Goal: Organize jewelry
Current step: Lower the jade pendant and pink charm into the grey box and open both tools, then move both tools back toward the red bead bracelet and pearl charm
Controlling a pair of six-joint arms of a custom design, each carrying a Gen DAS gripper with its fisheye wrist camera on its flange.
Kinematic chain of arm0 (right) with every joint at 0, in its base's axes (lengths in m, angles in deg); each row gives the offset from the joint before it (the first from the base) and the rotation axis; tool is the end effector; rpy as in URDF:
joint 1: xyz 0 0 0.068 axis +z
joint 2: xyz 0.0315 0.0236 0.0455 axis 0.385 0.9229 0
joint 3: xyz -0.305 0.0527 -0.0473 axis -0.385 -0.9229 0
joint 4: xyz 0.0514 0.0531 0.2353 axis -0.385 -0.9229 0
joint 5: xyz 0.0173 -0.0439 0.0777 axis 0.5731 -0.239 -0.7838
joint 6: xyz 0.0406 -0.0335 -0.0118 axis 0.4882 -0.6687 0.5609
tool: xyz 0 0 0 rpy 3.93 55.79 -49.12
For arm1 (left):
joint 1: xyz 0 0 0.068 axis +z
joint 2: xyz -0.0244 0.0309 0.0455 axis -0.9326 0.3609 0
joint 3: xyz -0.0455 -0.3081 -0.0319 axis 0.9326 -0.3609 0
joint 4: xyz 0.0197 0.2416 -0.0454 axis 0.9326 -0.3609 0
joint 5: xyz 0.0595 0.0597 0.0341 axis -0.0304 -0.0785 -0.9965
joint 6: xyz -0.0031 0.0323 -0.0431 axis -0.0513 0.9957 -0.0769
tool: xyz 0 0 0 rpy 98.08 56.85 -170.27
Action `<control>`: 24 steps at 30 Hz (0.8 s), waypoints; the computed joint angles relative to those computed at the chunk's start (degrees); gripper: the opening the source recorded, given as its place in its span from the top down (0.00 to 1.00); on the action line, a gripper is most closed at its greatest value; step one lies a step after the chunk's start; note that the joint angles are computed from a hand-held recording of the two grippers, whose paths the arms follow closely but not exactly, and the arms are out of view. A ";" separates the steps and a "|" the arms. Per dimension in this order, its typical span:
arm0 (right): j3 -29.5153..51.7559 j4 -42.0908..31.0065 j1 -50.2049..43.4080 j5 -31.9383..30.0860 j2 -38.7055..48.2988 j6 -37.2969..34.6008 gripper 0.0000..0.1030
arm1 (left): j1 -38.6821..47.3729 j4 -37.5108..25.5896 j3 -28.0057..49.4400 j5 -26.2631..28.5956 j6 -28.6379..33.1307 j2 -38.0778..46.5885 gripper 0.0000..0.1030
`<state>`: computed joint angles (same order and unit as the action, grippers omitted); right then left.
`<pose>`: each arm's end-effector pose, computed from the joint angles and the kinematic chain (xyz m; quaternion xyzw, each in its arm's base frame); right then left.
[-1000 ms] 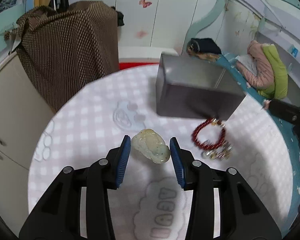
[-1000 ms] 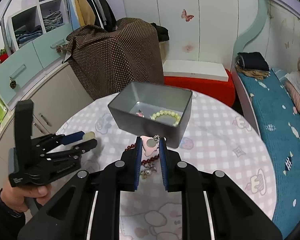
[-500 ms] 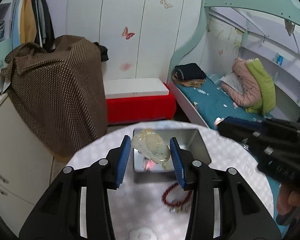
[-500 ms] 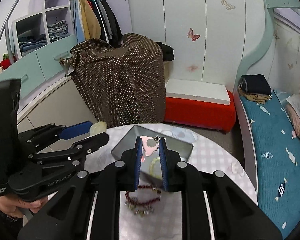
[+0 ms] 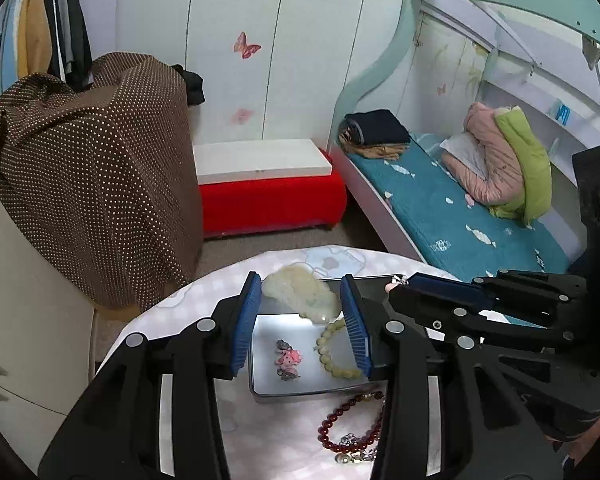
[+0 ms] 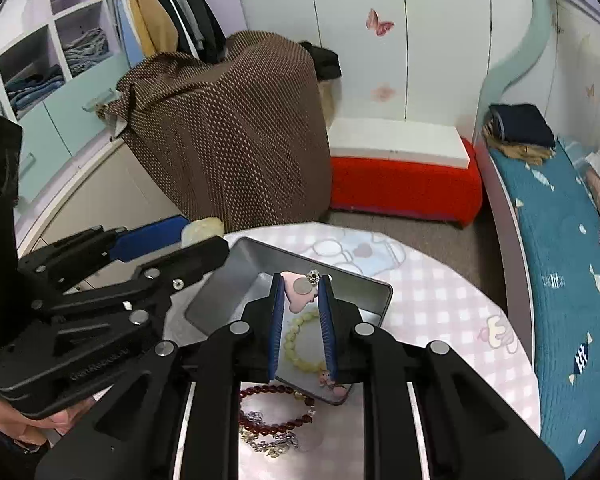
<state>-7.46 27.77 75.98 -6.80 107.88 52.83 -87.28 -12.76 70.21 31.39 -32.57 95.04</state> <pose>0.2116 0.2653 0.2086 -0.0778 0.9233 0.1363 0.3505 0.2713 -0.0952 0.2063 0.1589 0.8996 -0.1280 0.3861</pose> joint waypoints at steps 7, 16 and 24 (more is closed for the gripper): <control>-1.24 0.88 -1.77 -1.71 -0.30 1.97 0.66 | 2.76 1.18 -0.78 1.16 0.39 -0.89 0.27; -3.88 1.01 -0.02 5.19 -3.86 5.67 0.07 | 5.22 0.67 -3.69 -0.80 -0.73 -8.95 0.09; -4.22 -4.32 5.00 14.46 -7.86 9.50 0.07 | 5.56 -1.17 -9.57 -3.77 -1.85 -20.75 0.08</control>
